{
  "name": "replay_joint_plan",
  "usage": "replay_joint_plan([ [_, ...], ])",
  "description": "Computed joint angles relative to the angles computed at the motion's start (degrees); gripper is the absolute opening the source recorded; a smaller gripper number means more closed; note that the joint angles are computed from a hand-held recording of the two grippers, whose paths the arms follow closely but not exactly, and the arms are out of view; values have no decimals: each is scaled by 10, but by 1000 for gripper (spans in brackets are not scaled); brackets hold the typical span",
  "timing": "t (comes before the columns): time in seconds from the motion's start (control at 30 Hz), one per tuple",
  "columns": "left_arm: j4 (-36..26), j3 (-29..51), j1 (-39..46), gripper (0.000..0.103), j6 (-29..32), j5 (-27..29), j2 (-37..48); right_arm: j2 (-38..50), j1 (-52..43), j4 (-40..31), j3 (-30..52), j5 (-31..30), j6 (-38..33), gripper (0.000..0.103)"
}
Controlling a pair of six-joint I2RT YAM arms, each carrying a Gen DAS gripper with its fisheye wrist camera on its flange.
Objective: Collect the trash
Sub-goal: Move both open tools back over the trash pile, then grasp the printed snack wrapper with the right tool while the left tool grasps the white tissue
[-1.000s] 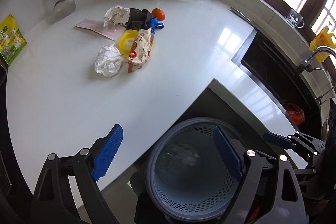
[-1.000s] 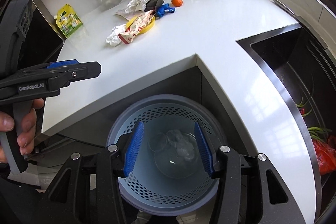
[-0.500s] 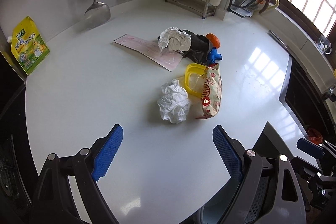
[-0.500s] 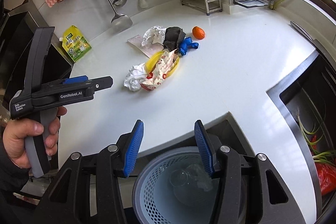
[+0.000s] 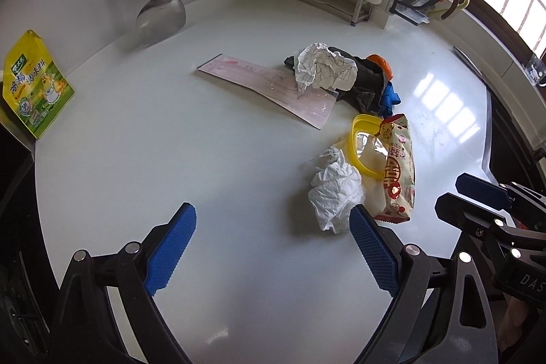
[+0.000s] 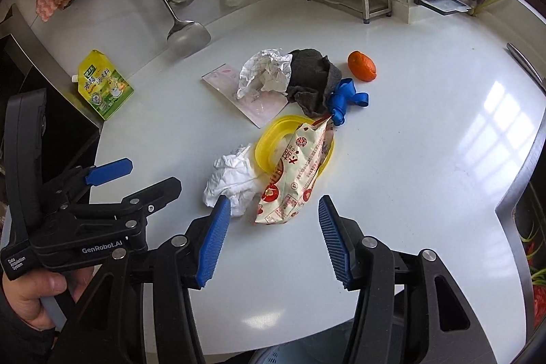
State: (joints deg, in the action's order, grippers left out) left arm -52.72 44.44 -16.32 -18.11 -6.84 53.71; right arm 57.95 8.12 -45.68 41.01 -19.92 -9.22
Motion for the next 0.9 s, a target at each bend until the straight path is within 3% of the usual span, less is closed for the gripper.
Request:
replay_joint_plan([
  [0.53, 44, -9, 65, 89, 70, 65, 38, 120, 87, 108, -11, 88, 79, 51],
  [0.7, 49, -12, 59, 89, 68, 69, 44, 125, 87, 103, -11, 81, 63, 34],
  [0.73, 50, -13, 55, 89, 66, 69, 45, 120, 81, 98, -10, 77, 60, 25],
  [0.77, 52, -14, 51, 89, 64, 69, 46, 114, 74, 90, -10, 73, 55, 7],
  [0.9, 67, -16, 28, 89, 55, 76, 56, 67, 22, 40, -2, 27, 26, 6],
])
